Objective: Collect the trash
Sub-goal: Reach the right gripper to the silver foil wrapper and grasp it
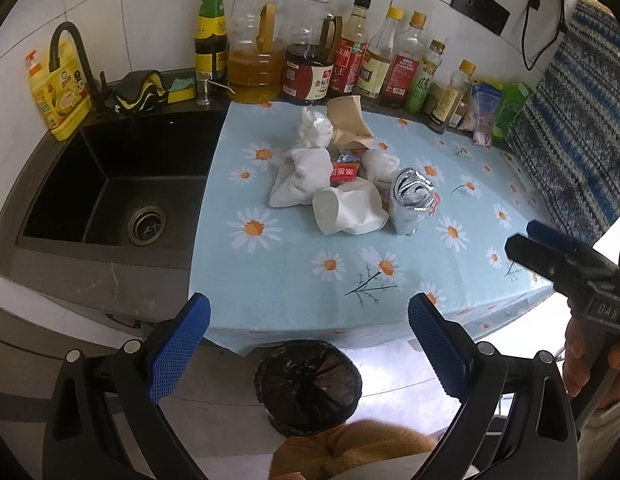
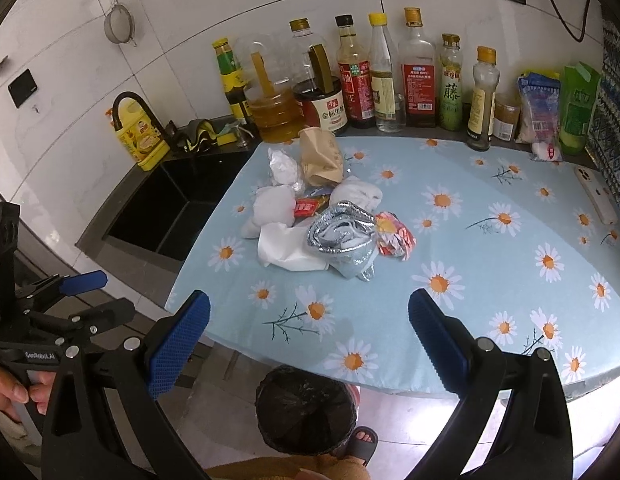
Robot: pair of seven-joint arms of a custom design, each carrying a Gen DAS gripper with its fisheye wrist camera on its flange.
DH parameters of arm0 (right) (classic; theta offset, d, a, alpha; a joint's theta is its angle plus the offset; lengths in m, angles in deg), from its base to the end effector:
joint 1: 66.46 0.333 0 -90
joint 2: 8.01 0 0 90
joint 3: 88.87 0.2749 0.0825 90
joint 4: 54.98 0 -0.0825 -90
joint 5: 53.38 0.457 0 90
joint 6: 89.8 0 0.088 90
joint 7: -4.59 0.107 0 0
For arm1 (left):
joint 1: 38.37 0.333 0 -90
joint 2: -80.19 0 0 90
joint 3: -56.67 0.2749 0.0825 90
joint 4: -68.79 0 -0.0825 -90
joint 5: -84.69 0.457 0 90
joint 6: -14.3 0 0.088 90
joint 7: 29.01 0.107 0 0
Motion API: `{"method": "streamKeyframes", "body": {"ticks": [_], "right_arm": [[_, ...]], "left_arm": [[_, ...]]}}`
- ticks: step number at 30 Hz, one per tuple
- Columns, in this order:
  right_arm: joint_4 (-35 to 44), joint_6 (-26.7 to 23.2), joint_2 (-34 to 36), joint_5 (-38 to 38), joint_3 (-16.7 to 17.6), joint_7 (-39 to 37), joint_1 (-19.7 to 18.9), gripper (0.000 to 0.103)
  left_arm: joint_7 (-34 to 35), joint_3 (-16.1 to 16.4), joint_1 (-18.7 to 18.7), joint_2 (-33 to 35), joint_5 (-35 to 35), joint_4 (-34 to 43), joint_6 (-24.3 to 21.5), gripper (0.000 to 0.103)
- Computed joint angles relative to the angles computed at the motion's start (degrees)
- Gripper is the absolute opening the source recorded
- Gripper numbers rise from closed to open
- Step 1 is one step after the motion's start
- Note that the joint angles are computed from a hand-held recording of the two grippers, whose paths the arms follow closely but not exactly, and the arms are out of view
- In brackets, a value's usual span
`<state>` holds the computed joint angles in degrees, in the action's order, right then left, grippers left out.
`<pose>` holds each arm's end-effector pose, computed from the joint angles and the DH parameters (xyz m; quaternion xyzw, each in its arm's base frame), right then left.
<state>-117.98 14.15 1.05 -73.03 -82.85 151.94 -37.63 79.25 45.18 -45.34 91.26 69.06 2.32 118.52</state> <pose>0.5650 0.3497 0.7710 -0.5197 0.7937 -0.1577 0.2740 0.6499 -0.2222 0.7161 -0.4379 0.8552 -0.2720 0.0537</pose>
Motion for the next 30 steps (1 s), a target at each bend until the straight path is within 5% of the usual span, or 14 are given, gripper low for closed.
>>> {"method": "streamKeyframes", "body": {"ticks": [15, 21, 30], "right_arm": [[-3.5, 3.1, 0.4, 6.6, -1.1, -7.4, -3.6, 0.099], [-7.7, 6.6, -0.2, 14.6, -1.4, -15.4, -7.3, 0.099], [-2.7, 6.5, 5.2, 18.1, -1.6, -31.8, -9.4, 0.099]], "left_arm": [[-5.3, -0.4, -1.7, 6.5, 3.7, 6.1, -0.9, 0.096], [-11.2, -0.6, -3.5, 10.4, 6.1, 10.0, -2.8, 0.096], [-18.9, -0.5, -4.6, 10.7, 8.0, 8.1, -2.7, 0.096]]}}
